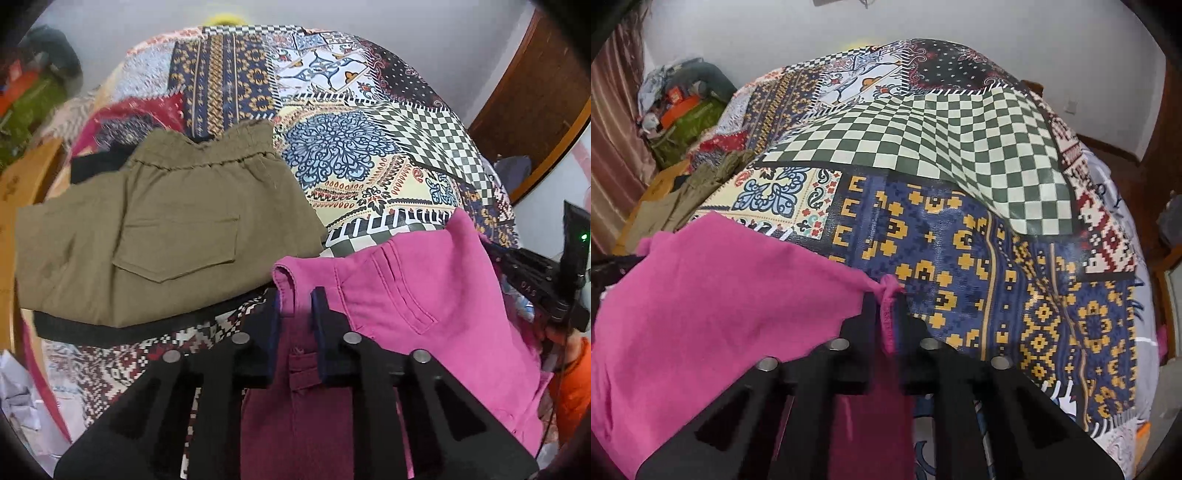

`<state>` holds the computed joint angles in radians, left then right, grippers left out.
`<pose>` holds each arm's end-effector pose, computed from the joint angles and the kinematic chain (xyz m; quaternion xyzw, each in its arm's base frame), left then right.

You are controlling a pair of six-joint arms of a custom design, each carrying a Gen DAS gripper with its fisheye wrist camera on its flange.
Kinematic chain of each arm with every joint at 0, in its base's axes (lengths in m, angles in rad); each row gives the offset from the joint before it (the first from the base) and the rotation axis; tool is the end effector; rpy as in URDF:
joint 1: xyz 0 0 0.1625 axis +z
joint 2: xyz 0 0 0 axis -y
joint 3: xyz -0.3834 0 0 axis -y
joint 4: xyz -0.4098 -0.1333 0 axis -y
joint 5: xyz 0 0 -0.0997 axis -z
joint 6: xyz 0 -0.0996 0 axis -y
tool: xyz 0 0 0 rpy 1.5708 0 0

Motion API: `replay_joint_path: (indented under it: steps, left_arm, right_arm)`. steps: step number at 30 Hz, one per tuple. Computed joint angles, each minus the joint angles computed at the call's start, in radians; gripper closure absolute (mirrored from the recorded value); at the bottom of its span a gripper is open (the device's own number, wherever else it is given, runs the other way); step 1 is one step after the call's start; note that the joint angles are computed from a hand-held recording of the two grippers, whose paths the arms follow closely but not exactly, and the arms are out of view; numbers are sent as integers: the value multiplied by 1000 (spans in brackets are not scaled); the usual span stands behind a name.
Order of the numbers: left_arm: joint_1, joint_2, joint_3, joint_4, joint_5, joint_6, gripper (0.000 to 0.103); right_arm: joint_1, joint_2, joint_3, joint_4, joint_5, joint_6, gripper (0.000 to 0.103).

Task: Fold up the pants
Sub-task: 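Lift the pink pants with both grippers and fold them over toward the legs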

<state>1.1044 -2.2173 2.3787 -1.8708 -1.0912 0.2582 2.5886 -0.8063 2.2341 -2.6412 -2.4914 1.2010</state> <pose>0.0322 -0.3347 0.3289 0.3281 0.9120 -0.0915 0.2287 0.3654 -0.1621 -0.0578 -0.0020 -0.8852 0.3205 0.3372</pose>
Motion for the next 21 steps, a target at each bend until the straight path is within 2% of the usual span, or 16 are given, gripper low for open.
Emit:
replay_joint_path:
  steps: [4,7,10,12,15,19,21]
  left_arm:
    - [-75,-103,37,-36,83,4,90]
    - [-114,-149,29,-61,90,-11,90]
    - [-167,-197,52,-114,152,-5,90]
    - [-174,-201,53,-123,171,2,90]
    - [-156,-177,39,-119,158,11,90]
    - [-131,-180,-14,-66,86,15,90]
    - [-141,-200,-38,-23,60,5,90]
  right_arm:
    - [33,-27,-38,173,-43,70,99]
    - [59,-65,-79,347,-84,136,99]
    - [83,-77,-141,518,-152,191,100]
    - [102,-83,-171,581,-198,220,100]
    - [115,-71,-197,570,-226,217,100]
    - [144,-55,-223,593,-237,226,100]
    - [158,-57,-223,563,-241,215,100]
